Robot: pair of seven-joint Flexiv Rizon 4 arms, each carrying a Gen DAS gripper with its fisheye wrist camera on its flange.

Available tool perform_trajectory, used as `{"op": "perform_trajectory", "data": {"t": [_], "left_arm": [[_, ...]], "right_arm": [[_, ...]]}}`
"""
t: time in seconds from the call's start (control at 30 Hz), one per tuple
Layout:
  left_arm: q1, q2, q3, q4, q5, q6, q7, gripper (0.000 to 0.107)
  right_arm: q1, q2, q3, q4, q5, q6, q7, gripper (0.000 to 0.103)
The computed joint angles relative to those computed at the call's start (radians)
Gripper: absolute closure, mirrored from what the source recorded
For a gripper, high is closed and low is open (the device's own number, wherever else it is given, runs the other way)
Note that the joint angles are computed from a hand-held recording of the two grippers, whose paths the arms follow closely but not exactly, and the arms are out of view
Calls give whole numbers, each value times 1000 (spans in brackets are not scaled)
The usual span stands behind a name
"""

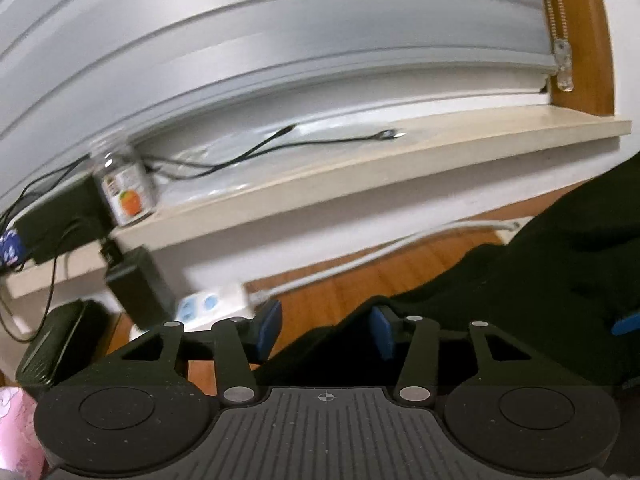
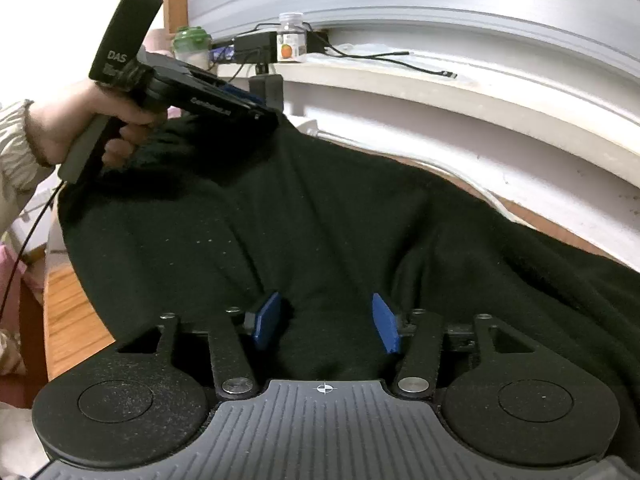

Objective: Fold clothes

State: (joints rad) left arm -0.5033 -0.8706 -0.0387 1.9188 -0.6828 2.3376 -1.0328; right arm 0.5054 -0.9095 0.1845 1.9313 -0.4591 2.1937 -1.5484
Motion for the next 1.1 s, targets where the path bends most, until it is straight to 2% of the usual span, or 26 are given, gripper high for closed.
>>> {"op": "perform_trajectory", "data": {"t": [0.13,0.33,0.47,0.57,0.7,0.87,0.97,1.0,1.1], "left_arm": [[-47,-22,14,-34,-63,38,43,54],[-27,2,18,13,-141,-8,111,54],[107,62,-31,112,24,-52,-25,47],[130,98,-17,150,99,-75,-78,41],[113,134,13,173,148,-60,-111,40],[6,145,65,155,57,-16,-32,37],[87,150,-14,149,192,-4,-104,36],[116,142,-42,138,244,-5,-140,32],[168,81,-104,54,374,-34,-217,30]], "right_arm": [[1,0,0,-4,5,-5,2,48],[0,2,0,1,7,-3,1,48],[-12,-1,8,-2,-7,-6,8,48],[-18,-2,12,-5,-17,-10,15,48],[-12,0,6,-2,-12,-7,12,48],[-13,1,6,-1,-11,-7,11,47],[-13,2,5,1,-10,-6,9,47],[-11,2,4,3,-6,-2,8,47],[-22,-2,9,11,4,43,10,41]]}}
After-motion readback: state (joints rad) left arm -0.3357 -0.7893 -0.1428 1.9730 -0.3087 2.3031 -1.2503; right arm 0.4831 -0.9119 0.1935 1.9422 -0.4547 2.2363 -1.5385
